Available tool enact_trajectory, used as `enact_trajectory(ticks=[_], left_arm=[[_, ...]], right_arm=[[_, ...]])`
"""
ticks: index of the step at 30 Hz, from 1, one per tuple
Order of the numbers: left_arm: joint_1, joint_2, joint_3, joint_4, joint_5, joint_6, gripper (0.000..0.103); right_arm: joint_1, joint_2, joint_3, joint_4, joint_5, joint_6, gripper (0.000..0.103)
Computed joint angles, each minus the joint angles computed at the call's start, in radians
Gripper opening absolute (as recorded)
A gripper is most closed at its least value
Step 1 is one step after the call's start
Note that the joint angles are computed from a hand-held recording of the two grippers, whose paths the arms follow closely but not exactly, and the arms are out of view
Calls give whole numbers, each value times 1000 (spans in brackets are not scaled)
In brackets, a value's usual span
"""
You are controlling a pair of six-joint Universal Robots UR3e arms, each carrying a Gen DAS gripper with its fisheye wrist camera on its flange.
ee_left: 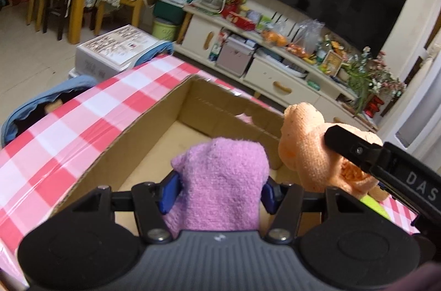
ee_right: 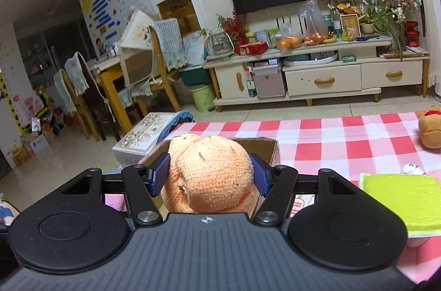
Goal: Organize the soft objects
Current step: 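Open both tools to drop the mitten and orange ball into the box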
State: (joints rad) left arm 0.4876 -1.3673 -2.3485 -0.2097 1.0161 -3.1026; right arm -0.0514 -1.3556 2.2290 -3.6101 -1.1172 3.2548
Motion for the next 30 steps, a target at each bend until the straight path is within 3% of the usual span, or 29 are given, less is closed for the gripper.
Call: enact_trajectory(ticks=[4, 6, 13, 27, 30], left_arm=[[2, 3, 6, -34, 44, -9, 66], [2, 16, 4, -45, 54, -13, 71], [-7, 48, -17, -12, 48, -19, 93], [-58, 53, -40, 64, 26, -25, 94], [-66, 55, -55, 94, 19, -22, 99]], right_arm=[[25, 13, -44, 44, -35, -16, 88], [0, -30, -9, 52, -23, -20, 100], [-36, -115, 76, 14, -44, 45, 101], [-153, -450, 377, 4, -43, -7, 103], [-166, -491, 415, 5, -55, -22, 103]])
